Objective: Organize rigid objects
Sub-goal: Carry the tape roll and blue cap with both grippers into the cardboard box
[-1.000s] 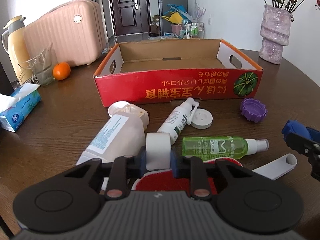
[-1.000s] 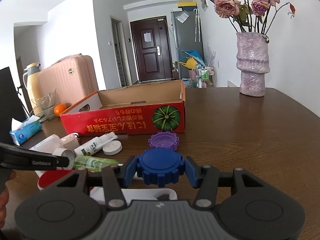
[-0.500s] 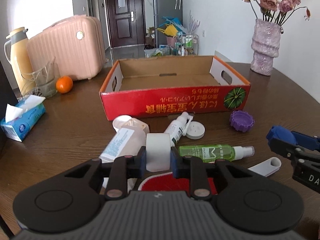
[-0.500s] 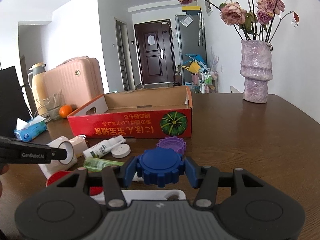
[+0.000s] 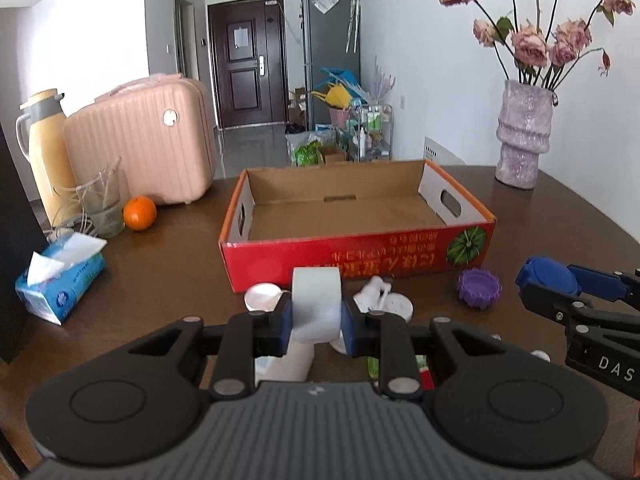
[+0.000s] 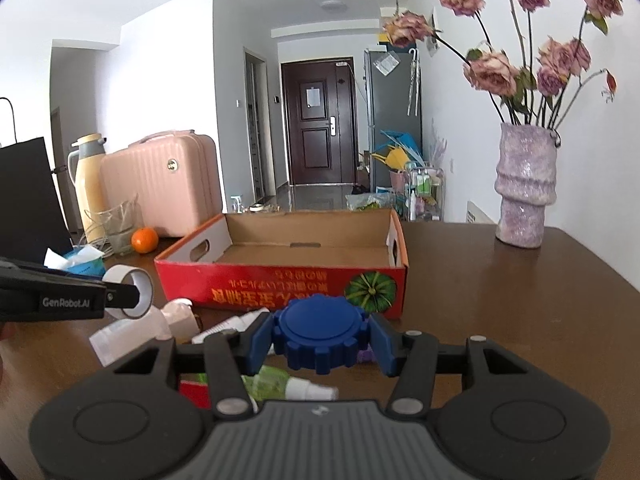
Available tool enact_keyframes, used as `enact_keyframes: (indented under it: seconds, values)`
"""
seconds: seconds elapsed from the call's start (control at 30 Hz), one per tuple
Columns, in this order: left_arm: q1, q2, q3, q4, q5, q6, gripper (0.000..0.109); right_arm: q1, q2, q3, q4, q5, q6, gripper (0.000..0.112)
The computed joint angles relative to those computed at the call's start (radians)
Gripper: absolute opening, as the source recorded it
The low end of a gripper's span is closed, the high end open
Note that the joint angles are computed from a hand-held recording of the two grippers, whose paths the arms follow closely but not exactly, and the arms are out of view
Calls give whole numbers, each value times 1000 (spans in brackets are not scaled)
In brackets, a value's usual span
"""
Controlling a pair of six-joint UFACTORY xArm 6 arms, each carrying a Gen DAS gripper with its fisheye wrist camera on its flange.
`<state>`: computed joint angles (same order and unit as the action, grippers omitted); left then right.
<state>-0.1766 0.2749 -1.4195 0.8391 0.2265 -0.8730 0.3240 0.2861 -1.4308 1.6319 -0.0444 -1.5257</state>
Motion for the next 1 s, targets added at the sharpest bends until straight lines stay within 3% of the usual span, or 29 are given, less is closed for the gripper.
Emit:
enact_keyframes:
  seconds: [0.27, 0.53, 0.83, 1.0]
  values:
    - [16, 29, -69, -71, -24, 81, 25, 19, 41, -45, -284, -13, 267, 51]
    - [32, 112, -190, -180, -32, 169, 25, 1, 127, -127, -745, -9, 713, 51]
    - [47, 248, -380, -345, -7, 299, 25, -40, 270, -308, -1161, 32, 1124, 51]
    - [52, 334, -501, -420, 20, 365, 25, -66, 375, -457, -1301, 81, 1275, 51]
